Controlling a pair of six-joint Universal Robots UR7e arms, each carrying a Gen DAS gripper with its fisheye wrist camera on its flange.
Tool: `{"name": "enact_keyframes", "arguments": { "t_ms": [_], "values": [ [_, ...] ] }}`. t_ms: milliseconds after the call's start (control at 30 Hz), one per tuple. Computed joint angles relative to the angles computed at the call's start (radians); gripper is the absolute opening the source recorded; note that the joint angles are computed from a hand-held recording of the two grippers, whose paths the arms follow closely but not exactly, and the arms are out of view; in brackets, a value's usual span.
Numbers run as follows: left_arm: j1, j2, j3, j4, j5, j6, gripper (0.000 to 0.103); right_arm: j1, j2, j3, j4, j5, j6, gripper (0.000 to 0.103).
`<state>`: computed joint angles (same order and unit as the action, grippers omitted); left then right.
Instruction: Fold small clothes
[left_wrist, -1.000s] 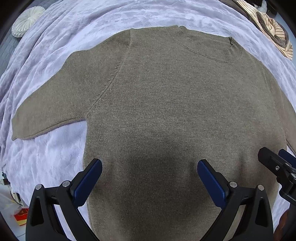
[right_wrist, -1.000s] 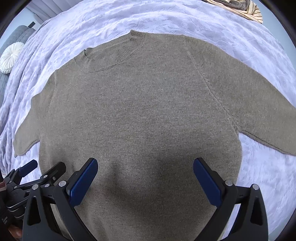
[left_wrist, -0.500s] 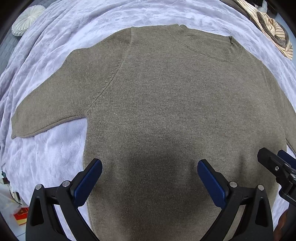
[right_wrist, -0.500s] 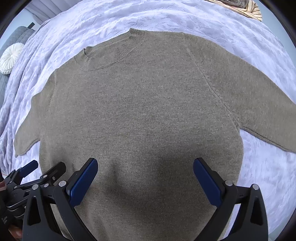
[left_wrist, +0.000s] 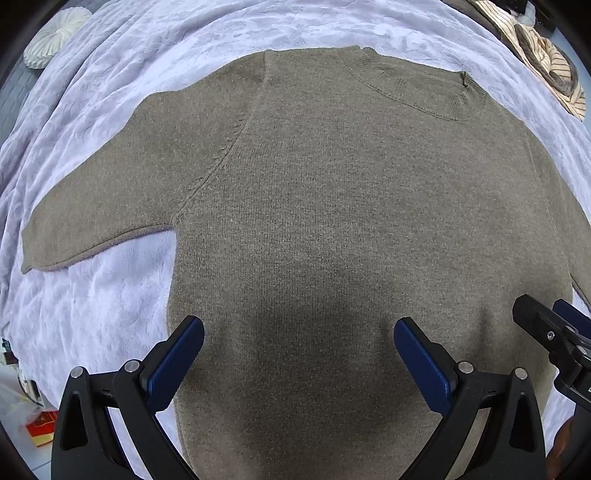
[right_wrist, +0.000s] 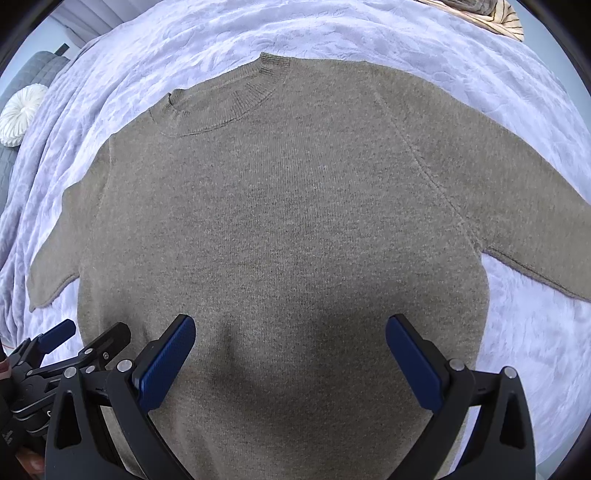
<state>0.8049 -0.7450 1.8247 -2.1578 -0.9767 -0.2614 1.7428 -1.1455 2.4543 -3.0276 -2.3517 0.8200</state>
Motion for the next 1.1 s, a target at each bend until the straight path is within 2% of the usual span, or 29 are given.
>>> {"name": "enact_keyframes", "arguments": {
  "t_ms": [500,1100],
  "values": [
    [0.019,-0.008,0.007,-0.019,0.022,0.006,0.103,0.011,-0.013,-0.037,0.160,-0.065,0.049,0.103],
    [0.047,-0.024,-0.002,0.001,0.019,0.034,0.103,0.016,-0.004,-0.060,0.205,-0.076,0.064,0.103]
  ]
}}
